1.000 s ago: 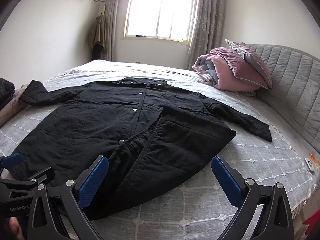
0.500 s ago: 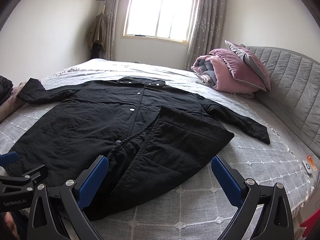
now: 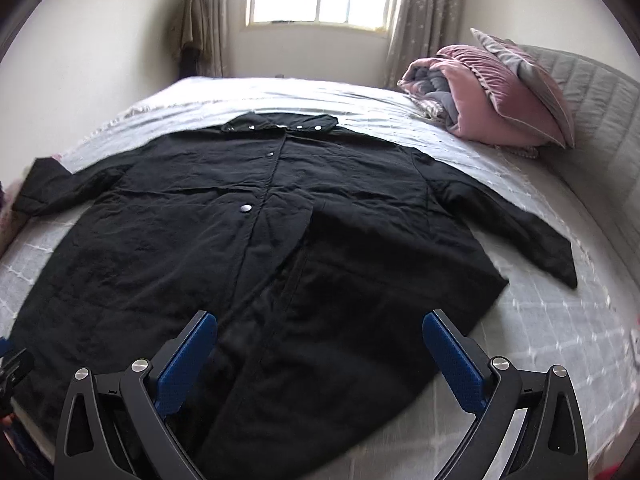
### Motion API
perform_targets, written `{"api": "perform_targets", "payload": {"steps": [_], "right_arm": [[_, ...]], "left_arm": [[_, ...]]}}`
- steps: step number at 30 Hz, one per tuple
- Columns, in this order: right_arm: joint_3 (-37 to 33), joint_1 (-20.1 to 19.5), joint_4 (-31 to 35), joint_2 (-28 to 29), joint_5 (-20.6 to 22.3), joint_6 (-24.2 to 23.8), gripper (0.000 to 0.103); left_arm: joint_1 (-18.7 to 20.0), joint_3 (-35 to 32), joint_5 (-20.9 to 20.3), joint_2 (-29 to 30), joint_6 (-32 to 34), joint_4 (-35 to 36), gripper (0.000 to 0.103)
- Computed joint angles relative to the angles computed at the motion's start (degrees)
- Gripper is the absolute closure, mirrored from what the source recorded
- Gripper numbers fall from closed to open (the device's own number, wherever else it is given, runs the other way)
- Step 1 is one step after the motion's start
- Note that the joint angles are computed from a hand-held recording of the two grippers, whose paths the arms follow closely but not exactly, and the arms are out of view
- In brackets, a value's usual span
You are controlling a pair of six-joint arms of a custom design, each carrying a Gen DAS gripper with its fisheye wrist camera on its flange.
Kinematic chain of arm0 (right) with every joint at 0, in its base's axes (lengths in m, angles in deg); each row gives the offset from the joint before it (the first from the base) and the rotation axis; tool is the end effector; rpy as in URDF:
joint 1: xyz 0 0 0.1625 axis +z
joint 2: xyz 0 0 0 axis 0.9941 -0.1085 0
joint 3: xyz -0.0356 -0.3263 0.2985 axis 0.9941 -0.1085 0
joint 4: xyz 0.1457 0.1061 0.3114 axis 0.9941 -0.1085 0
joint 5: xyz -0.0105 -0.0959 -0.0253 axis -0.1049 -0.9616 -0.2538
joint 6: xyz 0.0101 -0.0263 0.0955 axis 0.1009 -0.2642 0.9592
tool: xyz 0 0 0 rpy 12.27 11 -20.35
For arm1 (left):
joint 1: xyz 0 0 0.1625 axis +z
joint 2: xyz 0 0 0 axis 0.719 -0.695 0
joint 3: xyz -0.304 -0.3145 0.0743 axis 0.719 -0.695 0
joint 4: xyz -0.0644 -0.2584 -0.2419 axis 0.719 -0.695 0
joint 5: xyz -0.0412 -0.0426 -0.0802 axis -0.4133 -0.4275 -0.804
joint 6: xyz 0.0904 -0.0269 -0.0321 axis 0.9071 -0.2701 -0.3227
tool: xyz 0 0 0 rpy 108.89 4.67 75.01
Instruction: Fold large clothes
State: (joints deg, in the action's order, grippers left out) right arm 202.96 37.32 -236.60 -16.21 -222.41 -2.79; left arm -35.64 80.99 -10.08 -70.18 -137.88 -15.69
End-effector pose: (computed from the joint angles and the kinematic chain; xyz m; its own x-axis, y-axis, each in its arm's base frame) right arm 0.2732 -0.3423 0.2222 -0.5990 -0.1876 0.7785 -0.6537 0.6760 -0.3401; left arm -0.2330 -0.2521 0.1987 -0.7567 -0.3857 -0.5278 0.1580 0.6755 -0.7202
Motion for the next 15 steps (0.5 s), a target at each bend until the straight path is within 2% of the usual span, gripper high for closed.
{"api": "perform_targets", "payload": {"steps": [5,9,11,13,14,15], "right_arm": [[-10.7,-2.9,1.3,8.0,-6.0,-4.4,0.000],[-14.8,-4.1,-2.8,13.5,-9.7,-10.4,0.000],[-16.6,-4.2,-7.8,16.6,-11.6,-16.8,0.000],[-18.6,-4.6,-14.4,20.1,-14.5,-25.6,0.001],[-18.7,-5.0,-15.3,20.7,-14.9,-27.7,0.001],[-18.3,-5.5,-14.6,20.3,-14.7,-27.8,0.010]], "left_arm": [[1.0,0.3,1.5,0.2,-0.7,1.5,0.000],[2.1,0.0,0.9,1.1,1.8,0.7,0.000],[2.3,-0.2,0.9,1.4,1.9,1.0,0.000],[2.8,-0.5,0.9,1.6,2.0,1.1,0.000],[3.0,-0.5,0.9,1.5,2.1,1.0,0.000],[3.1,-0.4,0.9,1.6,2.1,0.8,0.000]]}}
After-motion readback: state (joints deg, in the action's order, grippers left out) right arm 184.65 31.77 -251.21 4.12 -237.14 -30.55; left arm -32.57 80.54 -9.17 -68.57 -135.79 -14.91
